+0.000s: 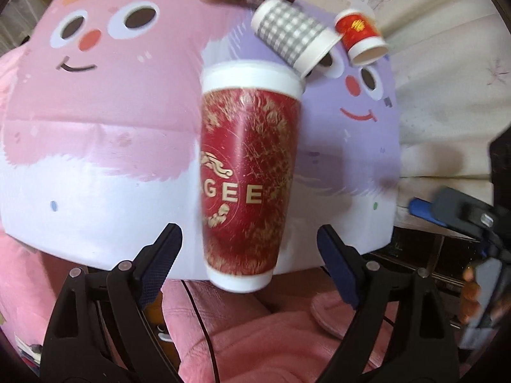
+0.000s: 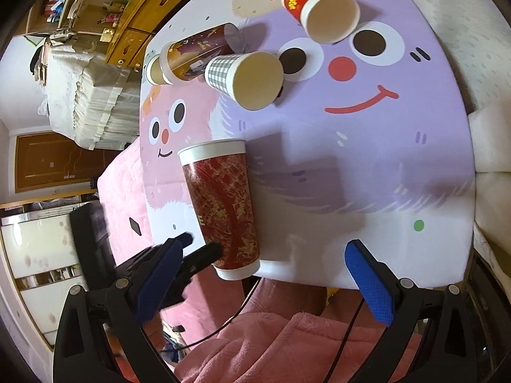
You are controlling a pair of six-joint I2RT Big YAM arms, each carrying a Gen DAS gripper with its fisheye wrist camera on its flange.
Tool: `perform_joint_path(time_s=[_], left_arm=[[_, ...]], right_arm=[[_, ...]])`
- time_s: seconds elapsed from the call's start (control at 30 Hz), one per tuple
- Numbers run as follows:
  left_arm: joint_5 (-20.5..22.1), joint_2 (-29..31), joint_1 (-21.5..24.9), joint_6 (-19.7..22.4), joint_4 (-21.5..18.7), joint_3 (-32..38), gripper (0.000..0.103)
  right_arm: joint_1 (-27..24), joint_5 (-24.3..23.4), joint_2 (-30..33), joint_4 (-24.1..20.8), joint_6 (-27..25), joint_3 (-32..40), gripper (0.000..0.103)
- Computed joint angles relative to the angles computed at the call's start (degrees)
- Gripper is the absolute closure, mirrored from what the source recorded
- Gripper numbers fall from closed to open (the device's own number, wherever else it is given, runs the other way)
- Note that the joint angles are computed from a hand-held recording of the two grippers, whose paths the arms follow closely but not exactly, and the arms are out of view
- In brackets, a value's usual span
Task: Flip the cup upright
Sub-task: 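Close the left gripper around the red cup's body and lift it, then pass the red cup from the left gripper into the right gripper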
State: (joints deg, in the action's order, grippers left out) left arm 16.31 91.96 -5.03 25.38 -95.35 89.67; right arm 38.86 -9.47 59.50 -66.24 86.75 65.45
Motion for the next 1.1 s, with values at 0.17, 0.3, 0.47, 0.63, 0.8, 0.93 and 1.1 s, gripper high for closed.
perform_joint_path(time_s=[0.17, 0.3, 0.47, 0.63, 0.8, 0.93, 1.1], left_arm=[[-0.8, -1.8, 2.7, 0.4, 1.5, 2.9, 0.018], [-1.6, -3.2, 5.8, 1.5, 5.7, 4.5, 0.018], [-0.1, -2.3, 9.1, 3.0, 7.8, 7.0, 0.018], [-0.7, -1.2, 11.8, 7.4, 9.7, 8.5, 0.018], [-1.2, 1.5, 14.5, 13.5, 8.0, 10.9, 0.018], [-3.4, 2.8, 16.5, 20.1, 9.3, 12.0, 0.018], [-4.8, 5.9, 18.2, 26.4, 10.0, 15.6, 0.018]], right_arm=[[0.8, 2.5, 3.4, 1.7, 2.1, 1.8, 0.0], [2.1, 6.0, 7.7, 0.6, 2.8, 5.2, 0.0], [4.3, 12.2, 14.5, -3.0, 1.1, 11.4, 0.0], [6.9, 18.6, 23.1, -8.3, -2.6, 18.6, 0.0], [8.8, 24.1, 31.5, -14.9, -3.0, 24.7, 0.0], [8.7, 25.0, 35.6, -17.1, -2.4, 26.1, 0.0], [8.2, 25.0, 36.9, -13.7, 1.3, 24.6, 0.004]])
